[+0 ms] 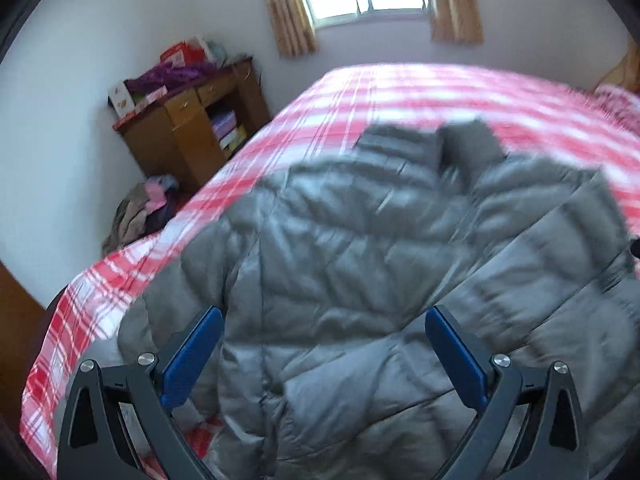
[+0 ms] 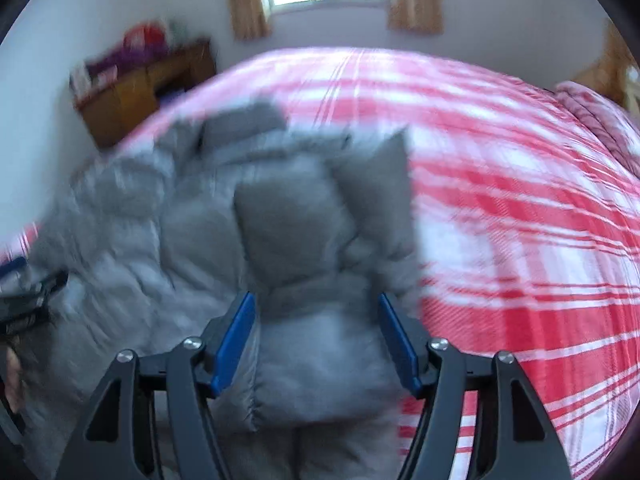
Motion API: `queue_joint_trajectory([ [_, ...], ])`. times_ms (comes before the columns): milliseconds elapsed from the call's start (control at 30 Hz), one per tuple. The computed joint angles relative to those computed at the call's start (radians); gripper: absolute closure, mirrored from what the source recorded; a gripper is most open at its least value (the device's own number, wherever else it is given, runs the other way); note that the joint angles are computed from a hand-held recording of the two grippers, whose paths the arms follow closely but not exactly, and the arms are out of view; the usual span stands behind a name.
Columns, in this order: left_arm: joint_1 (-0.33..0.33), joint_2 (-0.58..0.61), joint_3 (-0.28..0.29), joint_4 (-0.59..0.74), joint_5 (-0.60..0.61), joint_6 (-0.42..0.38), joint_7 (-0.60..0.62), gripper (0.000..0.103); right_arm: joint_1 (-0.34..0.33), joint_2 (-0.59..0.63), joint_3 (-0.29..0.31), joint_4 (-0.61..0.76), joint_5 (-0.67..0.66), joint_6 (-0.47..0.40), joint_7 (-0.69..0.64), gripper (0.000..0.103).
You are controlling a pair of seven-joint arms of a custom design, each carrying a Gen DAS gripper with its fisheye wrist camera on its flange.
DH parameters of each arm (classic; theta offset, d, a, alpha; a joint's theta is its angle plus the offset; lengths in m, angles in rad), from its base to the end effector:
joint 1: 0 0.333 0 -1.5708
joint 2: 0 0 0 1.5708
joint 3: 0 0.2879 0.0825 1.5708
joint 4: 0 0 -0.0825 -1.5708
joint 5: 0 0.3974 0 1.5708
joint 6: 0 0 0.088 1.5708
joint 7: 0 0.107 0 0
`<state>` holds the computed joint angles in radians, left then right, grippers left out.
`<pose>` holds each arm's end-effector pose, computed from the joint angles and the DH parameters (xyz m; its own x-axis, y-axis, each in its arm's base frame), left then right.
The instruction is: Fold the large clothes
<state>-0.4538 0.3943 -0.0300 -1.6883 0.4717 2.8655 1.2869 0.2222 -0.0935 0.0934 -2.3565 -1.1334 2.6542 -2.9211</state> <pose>0.6168 -0.3495 0.4258 -0.4799 -0.8549 -0.1971 -0.5394 0.4648 -0.7022 0.4921 0.1870 0.3592 -0.4626 -0.8761 -0.1357 -0.5925 0.4194 -0.6878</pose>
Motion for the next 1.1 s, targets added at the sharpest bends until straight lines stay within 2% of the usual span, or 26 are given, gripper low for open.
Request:
queue_joint_trajectory([
  [67,-0.016,0.025,-0.007,0.032,-0.001,-0.007,-0.001,0.001,-0.013,-0.041,0.005,-0.008,-0.062,-0.058,0.088,0.036],
  [100,-0.045,0.044,0.018,0.051,0.027,-0.007,-0.038,0.001,-0.021,-0.033,0.005,0.008,-0.069,-0.085,0.099,0.036],
  [200,-0.139,0.124,0.108,0.124,0.136,-0.023,-0.189,0.001,-0.024,0.054,-0.008,0.093,-0.033,-0.138,0.046,0.037],
  [267,-0.166,0.196,0.125,0.204,0.174,-0.095,-0.226,0.001,-0.013,0.119,-0.02,0.152,-0.038,-0.152,0.004,0.039],
  [333,-0.142,0.243,0.094,0.263,0.16,-0.142,-0.194,0.001,-0.002,0.191,-0.04,0.212,-0.031,-0.131,-0.059,0.039],
  [400,-0.114,0.257,0.06,0.283,0.122,-0.152,-0.16,0.001,0.01,0.229,-0.06,0.233,-0.013,-0.114,-0.11,0.039],
  [567,-0.101,0.273,0.047,0.298,0.072,-0.154,-0.141,0.001,0.011,0.261,-0.109,0.22,0.051,-0.003,-0.135,0.037],
  [700,-0.107,0.28,0.053,0.307,0.06,-0.158,-0.136,0.001,0.024,0.276,-0.12,0.236,0.077,-0.017,-0.166,0.036],
  [800,-0.077,0.262,0.017,0.307,0.022,-0.186,-0.054,0.001,0.036,0.283,-0.119,0.257,0.119,-0.055,-0.219,0.035],
  [867,-0.078,0.189,0.041,0.216,0.041,-0.126,-0.079,0.001,0.052,0.257,-0.106,0.252,0.157,-0.119,-0.267,0.035],
  [900,-0.059,0.149,0.03,0.164,0.029,-0.091,-0.073,0.001,0.067,0.223,-0.099,0.233,0.147,-0.147,-0.238,0.035],
  [967,0.006,0.08,-0.025,0.064,-0.042,-0.03,-0.016,0.001,0.087,0.151,-0.075,0.177,0.102,-0.148,-0.149,0.035],
  [1000,0.015,0.063,-0.03,0.035,-0.062,-0.013,-0.007,0.001,0.094,0.124,-0.059,0.156,0.08,-0.139,-0.105,0.033],
  [1033,0.006,0.056,-0.016,0.016,-0.062,-0.006,-0.019,0.001,0.102,0.101,-0.041,0.136,0.038,-0.12,-0.042,0.027],
  [1067,-0.005,0.061,-0.004,0.016,-0.056,-0.013,-0.024,0.001,0.11,0.1,-0.023,0.132,0.004,-0.1,-0.002,0.026],
  [1100,-0.027,0.083,0.015,0.037,-0.035,-0.051,-0.032,0.001,0.114,0.115,-0.012,0.142,0.004,-0.094,-0.001,0.026],
])
